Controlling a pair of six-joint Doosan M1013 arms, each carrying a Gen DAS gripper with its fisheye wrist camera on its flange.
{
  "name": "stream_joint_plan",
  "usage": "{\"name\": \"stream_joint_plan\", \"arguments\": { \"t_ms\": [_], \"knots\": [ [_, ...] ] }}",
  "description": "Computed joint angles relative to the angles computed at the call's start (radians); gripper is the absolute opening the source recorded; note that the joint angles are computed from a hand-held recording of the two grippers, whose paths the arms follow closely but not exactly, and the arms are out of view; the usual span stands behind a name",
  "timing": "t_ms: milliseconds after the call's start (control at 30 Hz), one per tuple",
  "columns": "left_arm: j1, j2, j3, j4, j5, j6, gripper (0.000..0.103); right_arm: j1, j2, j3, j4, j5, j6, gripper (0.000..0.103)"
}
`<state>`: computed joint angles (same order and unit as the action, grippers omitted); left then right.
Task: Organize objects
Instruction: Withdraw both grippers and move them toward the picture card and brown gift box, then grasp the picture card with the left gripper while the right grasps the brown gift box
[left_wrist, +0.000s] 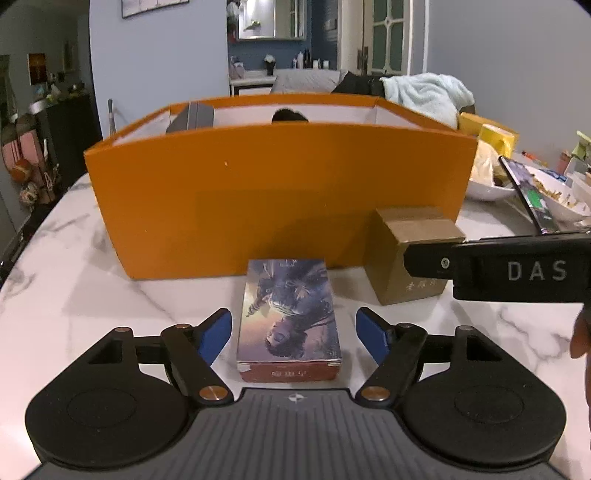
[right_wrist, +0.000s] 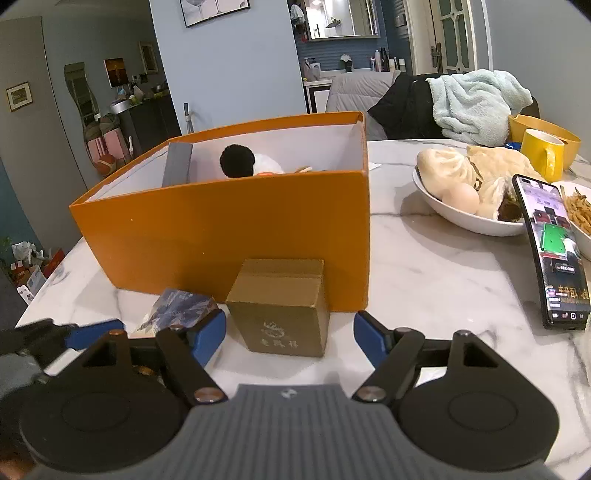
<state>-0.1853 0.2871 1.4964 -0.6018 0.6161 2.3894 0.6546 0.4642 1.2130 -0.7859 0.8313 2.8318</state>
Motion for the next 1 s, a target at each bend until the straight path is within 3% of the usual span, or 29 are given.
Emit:
{"name": "stream_joint_plan", "arguments": {
  "t_ms": [167,333,433,500,567,1000],
  "knots": [
    [0.001,0.025,-0.027,0.014,0.044,-0.054,0.087,0.001,0.02,-0.032,0.005,0.024,-0.029,0.077],
    [-0.007,0.033,-0.031,0.043,0.015,-0.081,0.087,0.0,0.05,-0.077,0.016,0.065,-0.049,0.077],
    [-0.012,0.038,-0.039,0.065,0.007,-0.106,0.082,-0.003,0.064,-0.095,0.029,0.078,-0.061,0.075],
    [-0.01,0.04,-0.042,0.06,0.011,-0.096,0.076,-0.008,0.067,-0.098,0.045,0.074,-0.075,0.066],
    [-0.006,0.039,-0.04,0.043,0.012,-0.075,0.067,-0.012,0.064,-0.091,0.049,0.059,-0.074,0.066],
    [0.015,0.021,-0.023,0.0,-0.001,-0.029,0.066,-0.013,0.026,-0.035,0.057,-0.008,-0.07,0.065]
  ]
}}
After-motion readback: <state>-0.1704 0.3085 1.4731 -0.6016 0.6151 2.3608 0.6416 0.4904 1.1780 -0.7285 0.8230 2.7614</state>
